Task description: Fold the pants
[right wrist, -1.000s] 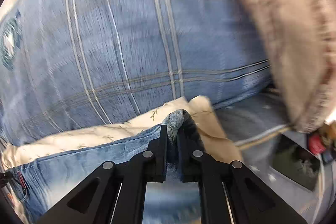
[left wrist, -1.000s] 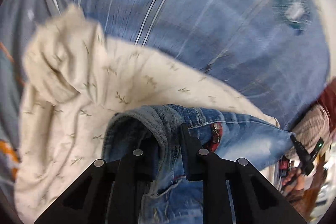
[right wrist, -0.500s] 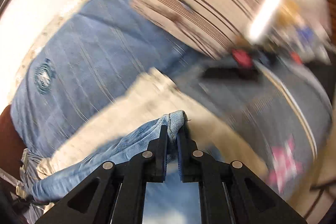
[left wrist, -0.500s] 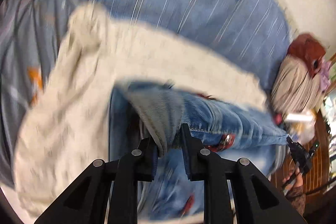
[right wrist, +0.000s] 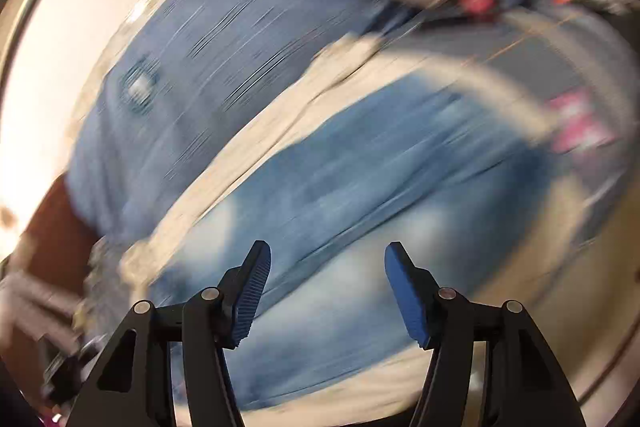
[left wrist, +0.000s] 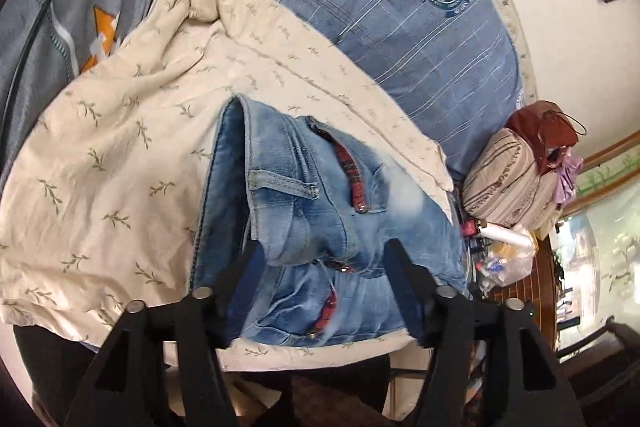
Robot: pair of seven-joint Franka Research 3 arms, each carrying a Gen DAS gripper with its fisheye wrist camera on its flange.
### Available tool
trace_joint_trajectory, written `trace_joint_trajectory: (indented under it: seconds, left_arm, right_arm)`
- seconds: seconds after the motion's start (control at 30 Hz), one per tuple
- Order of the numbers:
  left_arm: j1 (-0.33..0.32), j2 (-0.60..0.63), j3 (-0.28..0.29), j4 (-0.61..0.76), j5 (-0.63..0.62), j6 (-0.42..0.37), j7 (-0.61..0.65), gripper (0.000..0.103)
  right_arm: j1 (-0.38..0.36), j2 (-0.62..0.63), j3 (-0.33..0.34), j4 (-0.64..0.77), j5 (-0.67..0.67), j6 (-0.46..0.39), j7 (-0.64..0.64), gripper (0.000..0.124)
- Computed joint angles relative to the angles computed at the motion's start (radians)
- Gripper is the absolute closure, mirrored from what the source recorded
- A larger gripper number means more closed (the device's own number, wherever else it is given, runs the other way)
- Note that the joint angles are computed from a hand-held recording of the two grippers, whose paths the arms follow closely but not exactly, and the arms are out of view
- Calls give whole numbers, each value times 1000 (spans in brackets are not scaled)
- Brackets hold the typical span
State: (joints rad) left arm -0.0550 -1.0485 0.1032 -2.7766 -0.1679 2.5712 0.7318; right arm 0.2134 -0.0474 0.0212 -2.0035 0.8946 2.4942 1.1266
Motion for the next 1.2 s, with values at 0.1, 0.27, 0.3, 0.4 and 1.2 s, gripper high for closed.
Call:
trace_joint_trajectory:
  seconds: [0.1, 0.27, 0.3, 0.4, 1.2]
  left_arm:
    - [-16, 10, 24, -24, -36, -7, -17, 40]
    - [-10, 43, 67, -46, -96, 12, -30, 39]
    - [-11, 79, 78, -38, -101, 34, -18, 39]
    - [-30, 224, 114, 31, -116, 38, 35, 56]
    - [30, -229, -14, -71, 41, -288, 114, 55]
  right_arm:
    - [13, 68, 14, 58, 80, -170, -14, 61]
    - [28, 163, 57, 109, 98, -228, 34, 61]
    - [29, 176, 65, 115, 125, -215, 30, 61]
    - [30, 207, 79, 125, 179, -183, 46, 74]
    - [-15, -62, -22, -166, 156, -93, -40, 80]
